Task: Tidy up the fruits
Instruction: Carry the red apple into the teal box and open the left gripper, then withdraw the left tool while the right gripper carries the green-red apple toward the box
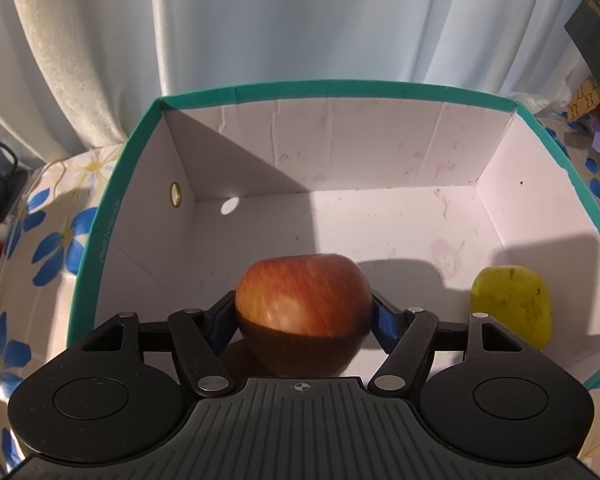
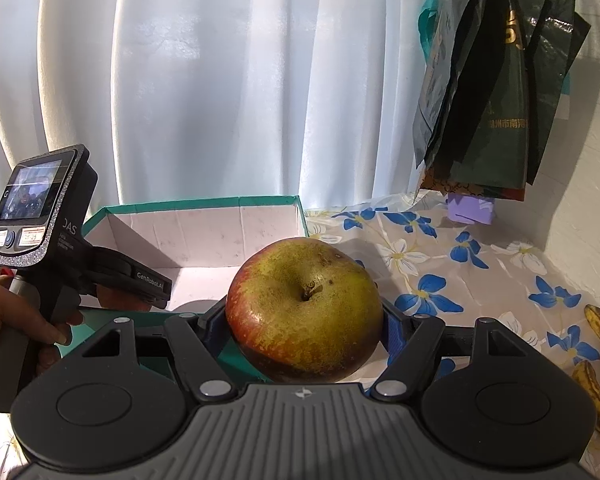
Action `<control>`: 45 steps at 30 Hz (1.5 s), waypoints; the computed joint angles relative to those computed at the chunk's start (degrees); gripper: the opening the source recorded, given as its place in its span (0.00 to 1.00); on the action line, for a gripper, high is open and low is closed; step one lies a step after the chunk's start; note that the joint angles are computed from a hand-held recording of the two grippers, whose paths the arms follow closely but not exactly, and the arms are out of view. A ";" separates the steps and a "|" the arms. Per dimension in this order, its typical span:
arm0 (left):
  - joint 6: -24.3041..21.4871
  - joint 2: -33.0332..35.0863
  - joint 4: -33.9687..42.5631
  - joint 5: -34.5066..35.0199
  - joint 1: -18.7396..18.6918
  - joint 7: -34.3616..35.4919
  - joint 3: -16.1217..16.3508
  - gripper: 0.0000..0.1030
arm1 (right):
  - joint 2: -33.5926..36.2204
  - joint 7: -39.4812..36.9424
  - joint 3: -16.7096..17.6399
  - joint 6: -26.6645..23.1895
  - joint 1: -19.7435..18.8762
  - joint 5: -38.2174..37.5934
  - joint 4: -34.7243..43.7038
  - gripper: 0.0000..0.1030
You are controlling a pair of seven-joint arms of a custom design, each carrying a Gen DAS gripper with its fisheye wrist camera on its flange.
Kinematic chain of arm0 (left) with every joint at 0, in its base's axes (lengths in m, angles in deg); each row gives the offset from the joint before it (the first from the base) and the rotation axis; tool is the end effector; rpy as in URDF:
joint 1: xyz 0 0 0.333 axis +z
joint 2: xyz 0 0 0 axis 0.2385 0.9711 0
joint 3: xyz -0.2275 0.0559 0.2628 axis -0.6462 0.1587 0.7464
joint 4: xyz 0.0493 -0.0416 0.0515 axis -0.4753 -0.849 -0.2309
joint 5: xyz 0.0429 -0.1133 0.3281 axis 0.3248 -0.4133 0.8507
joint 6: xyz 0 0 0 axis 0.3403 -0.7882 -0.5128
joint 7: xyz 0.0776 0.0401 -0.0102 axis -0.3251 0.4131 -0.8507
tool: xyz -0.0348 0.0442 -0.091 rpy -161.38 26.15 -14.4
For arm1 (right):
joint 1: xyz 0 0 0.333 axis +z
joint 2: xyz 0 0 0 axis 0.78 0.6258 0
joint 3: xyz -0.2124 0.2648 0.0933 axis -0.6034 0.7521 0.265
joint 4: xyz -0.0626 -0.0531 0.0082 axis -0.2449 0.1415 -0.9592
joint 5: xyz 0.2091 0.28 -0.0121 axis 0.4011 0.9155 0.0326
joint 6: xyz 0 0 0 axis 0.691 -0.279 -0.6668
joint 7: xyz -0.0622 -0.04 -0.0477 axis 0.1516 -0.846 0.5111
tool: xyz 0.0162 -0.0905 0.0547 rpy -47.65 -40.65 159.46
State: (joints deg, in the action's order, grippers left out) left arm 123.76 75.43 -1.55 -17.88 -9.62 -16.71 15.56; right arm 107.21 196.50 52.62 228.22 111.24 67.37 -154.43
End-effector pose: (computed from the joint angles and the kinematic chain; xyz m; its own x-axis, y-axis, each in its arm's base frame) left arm 0.6656 -0.3104 0.5116 0.3667 -0.9303 0.0027 -0.7707 -0.3054 -0.5593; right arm 0.5714 0.4276 0.5251 0.3901 -0.9199 -0.0409 -0.4244 -0.1403 -0.8945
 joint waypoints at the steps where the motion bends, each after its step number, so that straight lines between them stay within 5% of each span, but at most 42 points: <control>1: -0.25 0.09 0.19 -0.14 0.01 0.11 -0.04 0.70 | 0.00 -0.02 0.13 0.07 -0.10 0.06 0.03 0.70; 13: 0.71 -2.20 -2.51 1.58 -0.53 -1.86 0.43 0.71 | -0.07 -2.34 2.36 0.28 -1.92 0.78 0.48 0.70; 16: 2.60 -5.63 -6.51 5.05 -1.34 -5.16 0.89 0.81 | -0.02 -3.04 3.27 0.22 -2.67 0.63 0.93 0.70; 22: 0.50 -14.16 -15.14 13.93 -3.32 -15.82 0.21 0.94 | 1.07 -4.33 4.62 0.51 -4.06 0.63 3.10 0.70; 25: -4.01 -16.73 -17.67 14.93 -2.94 -18.19 -1.75 0.94 | 2.13 -5.18 5.26 0.45 -4.91 0.84 5.03 0.70; 36: -9.55 -21.27 -24.40 11.21 -0.23 -24.22 -6.46 0.94 | 7.88 -10.79 15.18 -4.38 -12.69 -1.08 17.55 0.70; 45: -10.87 -21.24 -24.93 9.80 -0.41 -24.73 -7.43 0.94 | 16.71 -13.95 24.05 -17.19 -19.06 -4.09 34.98 0.70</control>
